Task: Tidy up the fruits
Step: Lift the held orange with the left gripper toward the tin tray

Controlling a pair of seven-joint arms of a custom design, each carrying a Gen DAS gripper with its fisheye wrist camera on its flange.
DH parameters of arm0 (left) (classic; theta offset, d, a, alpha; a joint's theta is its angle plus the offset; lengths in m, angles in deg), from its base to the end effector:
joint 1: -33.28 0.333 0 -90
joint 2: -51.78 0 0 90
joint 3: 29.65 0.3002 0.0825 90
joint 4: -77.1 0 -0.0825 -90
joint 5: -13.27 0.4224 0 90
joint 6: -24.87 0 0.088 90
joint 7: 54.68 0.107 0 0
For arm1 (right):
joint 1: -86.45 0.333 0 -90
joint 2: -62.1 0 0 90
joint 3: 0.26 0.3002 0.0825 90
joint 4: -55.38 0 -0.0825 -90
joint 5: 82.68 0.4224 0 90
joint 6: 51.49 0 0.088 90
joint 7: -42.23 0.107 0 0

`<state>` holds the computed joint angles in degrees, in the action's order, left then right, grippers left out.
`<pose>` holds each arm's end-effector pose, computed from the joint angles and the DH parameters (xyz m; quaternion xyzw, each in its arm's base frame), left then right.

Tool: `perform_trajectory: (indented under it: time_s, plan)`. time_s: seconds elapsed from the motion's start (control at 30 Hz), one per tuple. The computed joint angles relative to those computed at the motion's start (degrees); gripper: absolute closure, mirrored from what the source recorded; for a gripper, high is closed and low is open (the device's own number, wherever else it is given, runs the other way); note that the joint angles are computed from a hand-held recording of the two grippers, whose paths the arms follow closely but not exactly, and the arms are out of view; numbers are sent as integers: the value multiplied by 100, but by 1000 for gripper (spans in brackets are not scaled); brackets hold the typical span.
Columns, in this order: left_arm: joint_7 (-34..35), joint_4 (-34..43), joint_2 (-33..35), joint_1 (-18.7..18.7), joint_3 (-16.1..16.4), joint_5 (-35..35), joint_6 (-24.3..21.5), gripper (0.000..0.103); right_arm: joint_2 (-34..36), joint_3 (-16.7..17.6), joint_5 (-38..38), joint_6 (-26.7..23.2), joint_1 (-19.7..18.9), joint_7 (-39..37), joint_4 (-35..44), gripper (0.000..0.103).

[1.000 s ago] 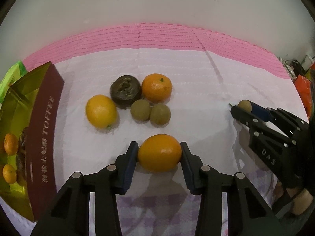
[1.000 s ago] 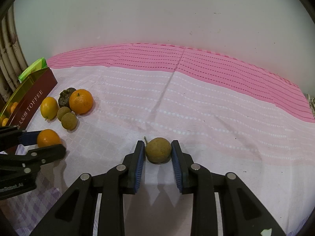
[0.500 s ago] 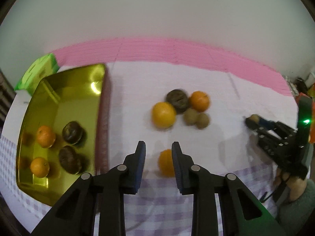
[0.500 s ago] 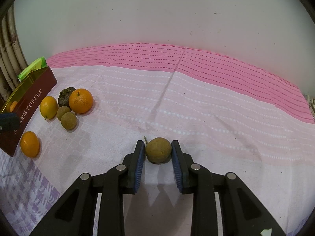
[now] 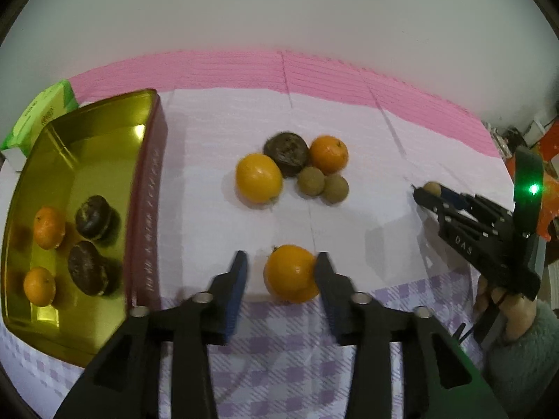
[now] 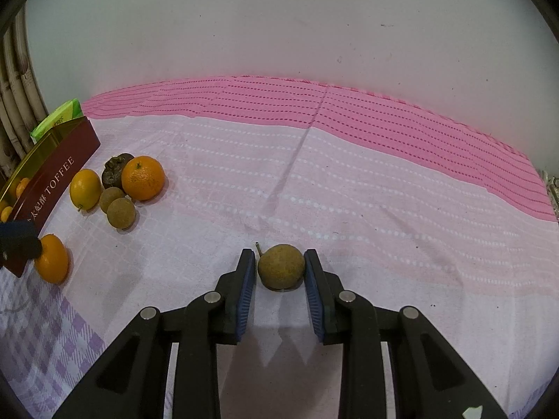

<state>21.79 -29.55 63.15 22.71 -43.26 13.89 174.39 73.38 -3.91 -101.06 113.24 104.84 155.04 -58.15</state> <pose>0.6255 -0.2721 0.4438 -0.6176 0.7370 -0.2539 0.1048 0.6410 0.1890 0.4099 -0.7083 0.6128 -0.2363 0.2586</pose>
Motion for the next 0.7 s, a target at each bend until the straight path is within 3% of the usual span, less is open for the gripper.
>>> perform_trajectory:
  time_s: [0.23, 0.3, 0.4, 0.7]
  plan:
    - [-47, 199, 225, -64, -36, 77, -89, 52, -1, 4, 30, 6, -3, -43, -3, 74]
    - [-14, 274, 306, -61, -56, 38, -161, 53, -6, 8, 50, 12, -7, -58, -11, 74]
    - [-60, 302, 355, -71, -56, 63, -64, 62, -27, 0, 30, 22, -6, -41, -39, 74]
    - [-24, 606, 573, -87, -63, 81, -35, 62, -33, 8, 26, 29, -8, -51, -51, 72]
